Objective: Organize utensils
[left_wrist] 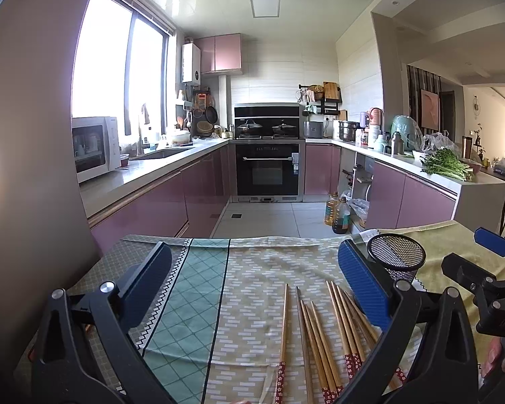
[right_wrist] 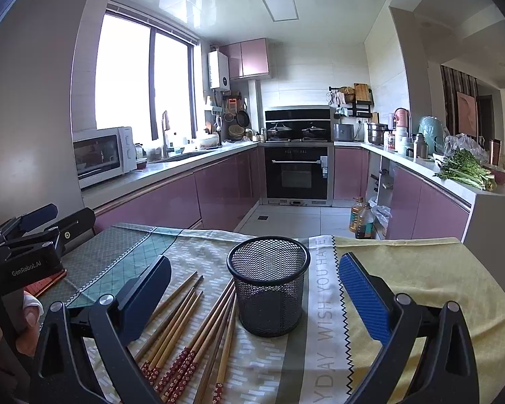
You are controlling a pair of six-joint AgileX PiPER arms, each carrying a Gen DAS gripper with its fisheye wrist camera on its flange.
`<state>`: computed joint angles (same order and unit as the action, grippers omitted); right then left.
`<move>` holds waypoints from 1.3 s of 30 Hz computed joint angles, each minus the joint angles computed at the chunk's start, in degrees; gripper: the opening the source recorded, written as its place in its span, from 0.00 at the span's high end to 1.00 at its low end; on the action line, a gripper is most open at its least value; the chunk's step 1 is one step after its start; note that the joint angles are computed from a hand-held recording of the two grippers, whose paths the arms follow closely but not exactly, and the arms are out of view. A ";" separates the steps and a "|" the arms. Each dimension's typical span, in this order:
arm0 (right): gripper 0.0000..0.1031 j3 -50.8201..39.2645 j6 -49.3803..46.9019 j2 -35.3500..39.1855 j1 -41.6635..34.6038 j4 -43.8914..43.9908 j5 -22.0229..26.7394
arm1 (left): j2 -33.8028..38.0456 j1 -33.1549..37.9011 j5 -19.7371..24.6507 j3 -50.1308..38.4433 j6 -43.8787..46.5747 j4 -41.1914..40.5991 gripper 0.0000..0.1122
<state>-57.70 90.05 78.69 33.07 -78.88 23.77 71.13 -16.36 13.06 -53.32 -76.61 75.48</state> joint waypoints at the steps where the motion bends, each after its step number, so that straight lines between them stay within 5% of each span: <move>1: 0.06 0.03 -0.14 0.02 0.03 0.00 -0.07 | 0.08 -0.03 -0.02 -0.06 0.07 -0.04 0.13; 39: 0.06 -0.27 1.26 0.58 -0.35 -1.08 -0.67 | 1.87 -1.95 2.85 -1.35 -3.91 3.78 0.13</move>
<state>-57.97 91.31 79.27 32.72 -79.96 23.10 72.99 -18.31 15.91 -54.68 -80.52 79.26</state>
